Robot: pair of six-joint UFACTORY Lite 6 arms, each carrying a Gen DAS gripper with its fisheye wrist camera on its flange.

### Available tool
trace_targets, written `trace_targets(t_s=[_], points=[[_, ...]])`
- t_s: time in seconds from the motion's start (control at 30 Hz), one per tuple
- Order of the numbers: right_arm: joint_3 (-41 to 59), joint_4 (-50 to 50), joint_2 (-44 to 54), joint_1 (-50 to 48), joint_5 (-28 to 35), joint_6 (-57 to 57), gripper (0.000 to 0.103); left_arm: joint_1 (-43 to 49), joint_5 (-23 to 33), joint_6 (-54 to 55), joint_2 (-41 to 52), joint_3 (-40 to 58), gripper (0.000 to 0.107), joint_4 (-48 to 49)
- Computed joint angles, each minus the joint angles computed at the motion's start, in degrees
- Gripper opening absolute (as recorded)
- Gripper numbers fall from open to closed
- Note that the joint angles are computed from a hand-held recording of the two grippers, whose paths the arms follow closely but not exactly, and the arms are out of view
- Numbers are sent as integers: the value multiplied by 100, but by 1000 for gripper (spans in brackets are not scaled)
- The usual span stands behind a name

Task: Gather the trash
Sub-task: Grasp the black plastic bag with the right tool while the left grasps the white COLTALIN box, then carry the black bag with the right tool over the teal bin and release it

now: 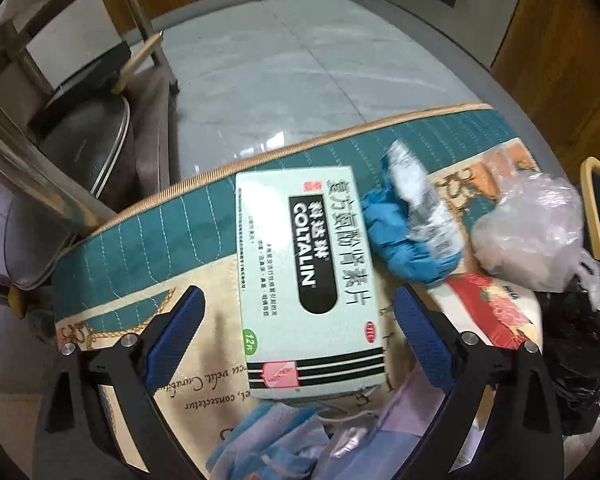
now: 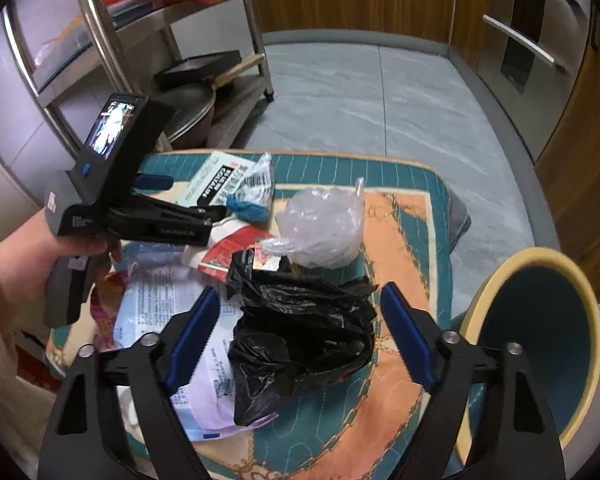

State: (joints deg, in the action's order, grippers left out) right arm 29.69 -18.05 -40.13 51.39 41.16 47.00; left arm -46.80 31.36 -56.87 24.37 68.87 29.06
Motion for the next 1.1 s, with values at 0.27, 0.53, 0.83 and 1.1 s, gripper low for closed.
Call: trace_targets(t_s=[0.27,0.53,0.83,1.1], points=[[41,477,272,-60,-18,-352,41,458,-399,704,31,-256,93,-875],[198,975,225,-103,0,-848,26,514,-279,711,211,-174,95,-686],[402,528,-26,183,271,-637,19,86,264,133,-442,-310,71,14],[811,-394,-355,970,834,313,18,-620,1300,-891,-2109,-524,71,571]])
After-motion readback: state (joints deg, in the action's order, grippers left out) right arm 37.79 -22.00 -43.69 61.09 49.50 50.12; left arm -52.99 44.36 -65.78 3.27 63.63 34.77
